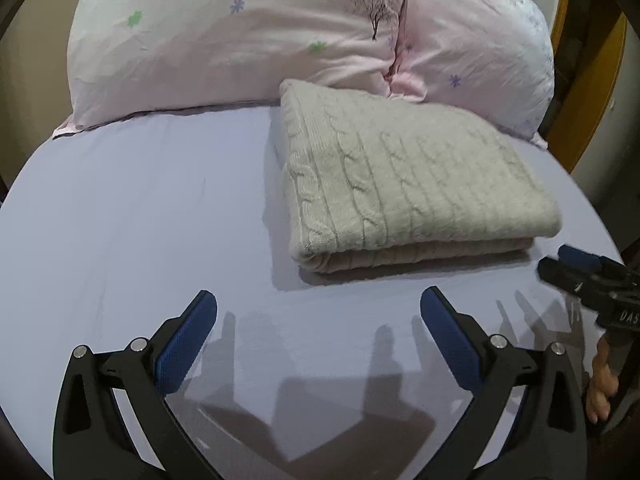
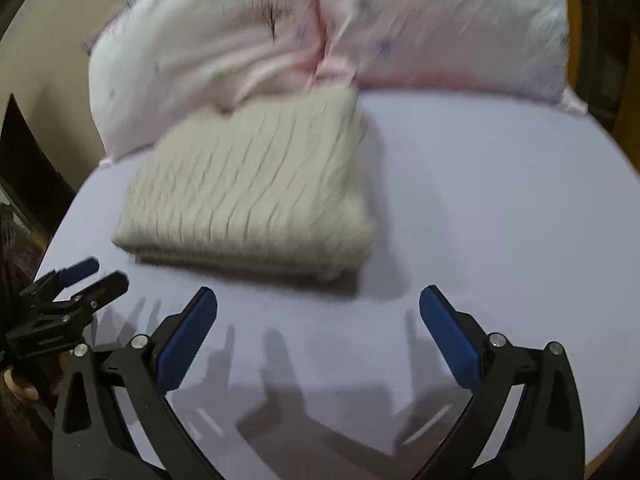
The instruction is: Fold small clothes
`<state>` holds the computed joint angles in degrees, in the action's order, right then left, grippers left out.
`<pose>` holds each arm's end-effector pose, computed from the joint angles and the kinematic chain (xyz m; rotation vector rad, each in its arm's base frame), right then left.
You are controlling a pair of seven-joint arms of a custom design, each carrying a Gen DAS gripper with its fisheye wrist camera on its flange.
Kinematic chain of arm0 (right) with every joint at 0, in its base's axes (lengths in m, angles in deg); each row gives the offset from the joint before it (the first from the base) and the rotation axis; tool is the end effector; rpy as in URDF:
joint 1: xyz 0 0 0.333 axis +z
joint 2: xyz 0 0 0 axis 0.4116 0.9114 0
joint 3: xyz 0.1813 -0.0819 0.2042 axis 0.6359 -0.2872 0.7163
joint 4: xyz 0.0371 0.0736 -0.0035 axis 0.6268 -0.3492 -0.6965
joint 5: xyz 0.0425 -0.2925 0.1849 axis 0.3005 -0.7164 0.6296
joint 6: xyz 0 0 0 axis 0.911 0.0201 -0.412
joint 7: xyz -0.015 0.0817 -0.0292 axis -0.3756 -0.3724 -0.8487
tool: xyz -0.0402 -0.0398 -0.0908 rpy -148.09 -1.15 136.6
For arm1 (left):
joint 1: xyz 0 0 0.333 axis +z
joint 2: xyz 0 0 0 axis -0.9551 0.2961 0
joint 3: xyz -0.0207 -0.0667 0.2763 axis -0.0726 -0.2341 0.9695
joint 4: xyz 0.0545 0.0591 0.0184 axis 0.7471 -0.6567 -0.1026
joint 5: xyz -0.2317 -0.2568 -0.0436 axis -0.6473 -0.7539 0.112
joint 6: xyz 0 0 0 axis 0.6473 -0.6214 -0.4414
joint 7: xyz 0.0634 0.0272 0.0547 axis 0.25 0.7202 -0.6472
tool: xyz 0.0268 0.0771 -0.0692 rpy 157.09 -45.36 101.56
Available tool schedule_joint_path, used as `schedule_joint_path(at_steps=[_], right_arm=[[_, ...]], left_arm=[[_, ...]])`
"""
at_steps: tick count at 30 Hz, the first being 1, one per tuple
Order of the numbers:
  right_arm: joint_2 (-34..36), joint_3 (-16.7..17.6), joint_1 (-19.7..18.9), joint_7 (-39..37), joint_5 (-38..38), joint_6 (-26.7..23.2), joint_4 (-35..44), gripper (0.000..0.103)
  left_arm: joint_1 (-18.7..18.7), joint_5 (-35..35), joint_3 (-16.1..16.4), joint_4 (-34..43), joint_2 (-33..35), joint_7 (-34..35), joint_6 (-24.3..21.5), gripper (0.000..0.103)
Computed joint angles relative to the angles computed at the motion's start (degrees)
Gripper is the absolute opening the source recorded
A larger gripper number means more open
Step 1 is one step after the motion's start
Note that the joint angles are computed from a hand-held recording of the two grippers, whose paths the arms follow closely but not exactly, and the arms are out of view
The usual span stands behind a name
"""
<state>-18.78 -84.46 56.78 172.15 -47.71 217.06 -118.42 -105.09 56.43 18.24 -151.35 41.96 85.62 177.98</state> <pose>0.5566 0.3850 0.4735 -1.8250 1.7029 -0.3654 0.5436 -0.4139 0.4720 -1.8825 1.8020 -0.7577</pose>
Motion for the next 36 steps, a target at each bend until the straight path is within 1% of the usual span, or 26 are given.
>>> schedule_joint_path(at_steps=[1,2,4,5,7,8,10,12,13,36], right_arm=[[1.08,0.14,0.11,0.23,0.44,-0.86,1.28,0.101],[2.92,0.20,0.44,0.31,0.84,-3.13,4.14,0.101],[5.28,-1.35,2.44,1.77,-1.53,-5.93,8.15,0.101],[5.78,-1.13,2.58,1.21,-1.61,-6.63,9.01,0.101],[6.82,-2.21,4.20,1.96,-3.73,-8.87,10.91,0.101],[7.92,-2.84,5.17,2.07,-5.18,-11.17,12.96,0.101],[9.28,-3.22,6.09,1.83,-6.68,-13.98,15.33,0.101],[9.35,-3.49,6.91,2.33,-7.99,-15.70,15.66,0.101],[9.36,-3.41,6.83,2.55,-8.13,-15.66,15.62,0.101],[9.25,-2.87,6.40,2.86,-8.69,-15.74,15.35,0.101]], left_arm=[[0.16,-0.51,-0.24,0.56,0.51,0.71,-0.45,0.102],[0.41,-1.58,-0.69,1.42,1.23,1.91,-1.18,0.102],[0.39,-2.68,-0.90,2.33,1.99,3.37,-2.13,0.102],[-0.05,-2.68,-0.67,3.51,2.61,3.98,-3.53,0.102],[-0.52,-2.66,-0.35,4.24,2.95,4.49,-4.62,0.102],[-0.86,-2.55,-0.21,4.83,3.22,4.78,-5.53,0.102],[-1.36,-2.38,-0.05,5.86,3.73,5.31,-7.00,0.102],[-1.99,-2.18,0.09,7.51,4.56,6.23,-9.31,0.102],[-2.14,-2.13,0.13,7.93,4.76,6.54,-9.87,0.102],[-2.14,-2.11,0.19,7.70,4.60,6.39,-9.82,0.102]])
